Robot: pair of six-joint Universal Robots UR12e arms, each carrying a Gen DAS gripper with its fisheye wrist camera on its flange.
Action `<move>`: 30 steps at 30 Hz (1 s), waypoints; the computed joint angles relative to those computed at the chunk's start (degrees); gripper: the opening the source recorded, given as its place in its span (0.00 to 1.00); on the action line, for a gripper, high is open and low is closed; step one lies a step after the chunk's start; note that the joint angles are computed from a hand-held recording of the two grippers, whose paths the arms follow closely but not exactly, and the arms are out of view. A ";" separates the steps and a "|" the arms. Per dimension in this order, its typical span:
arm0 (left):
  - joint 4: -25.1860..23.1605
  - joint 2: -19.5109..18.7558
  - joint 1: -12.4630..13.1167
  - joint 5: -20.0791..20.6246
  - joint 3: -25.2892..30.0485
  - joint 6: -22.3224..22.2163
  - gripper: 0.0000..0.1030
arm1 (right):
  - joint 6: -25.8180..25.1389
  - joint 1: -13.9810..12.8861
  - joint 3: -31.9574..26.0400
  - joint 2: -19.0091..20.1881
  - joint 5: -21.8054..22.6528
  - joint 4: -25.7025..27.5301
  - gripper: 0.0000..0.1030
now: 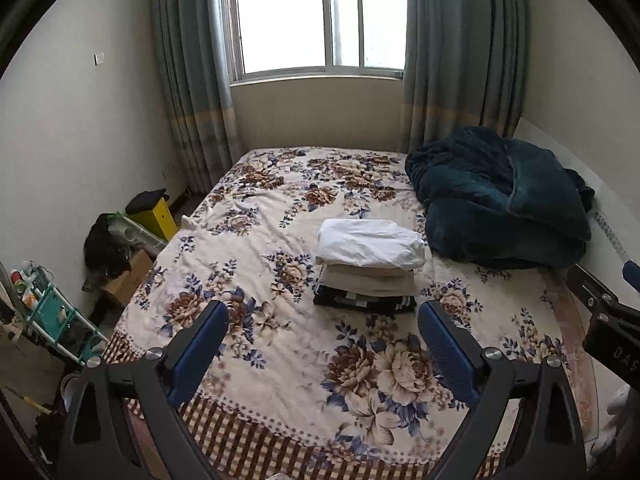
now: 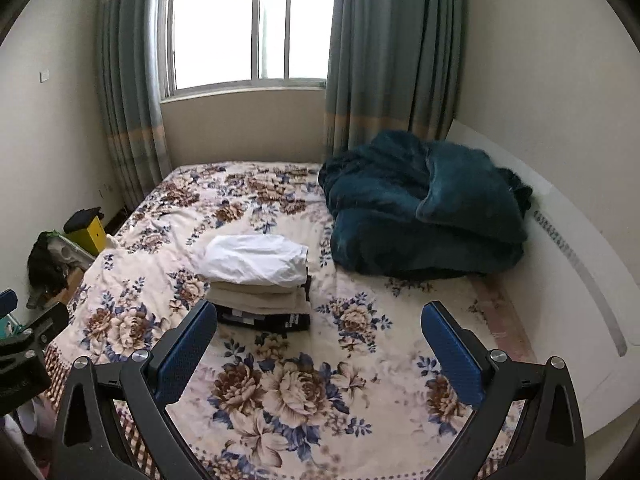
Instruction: Fold small clothes
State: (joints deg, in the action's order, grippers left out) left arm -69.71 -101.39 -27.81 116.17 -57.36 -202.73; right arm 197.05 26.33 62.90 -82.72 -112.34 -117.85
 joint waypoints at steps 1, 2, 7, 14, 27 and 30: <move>0.11 0.24 -0.26 0.63 -0.11 -0.21 0.94 | -0.06 0.23 -0.21 -0.18 -0.26 0.13 1.00; 0.18 0.41 -0.51 1.18 -0.13 -0.03 0.94 | 0.50 0.49 -0.41 -0.68 -0.32 0.62 1.00; -0.60 1.36 -1.72 2.89 -0.38 -0.28 0.94 | 2.20 1.10 -1.34 -1.89 0.81 3.24 1.00; -0.58 2.32 -1.59 1.37 -1.17 -0.43 1.00 | 1.25 2.11 -1.30 -2.84 -0.59 3.37 1.00; 0.40 3.32 -2.43 4.80 -2.40 -0.40 1.00 | 1.43 1.65 -2.19 -3.11 0.67 4.00 1.00; 0.49 3.52 -2.75 5.51 -2.40 -0.18 1.00 | 1.48 1.51 -2.27 -3.13 1.26 4.25 1.00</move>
State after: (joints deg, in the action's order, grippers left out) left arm -69.21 -97.87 -30.56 121.68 -59.77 -202.91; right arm 198.53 27.84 60.63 -85.84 -111.08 -113.60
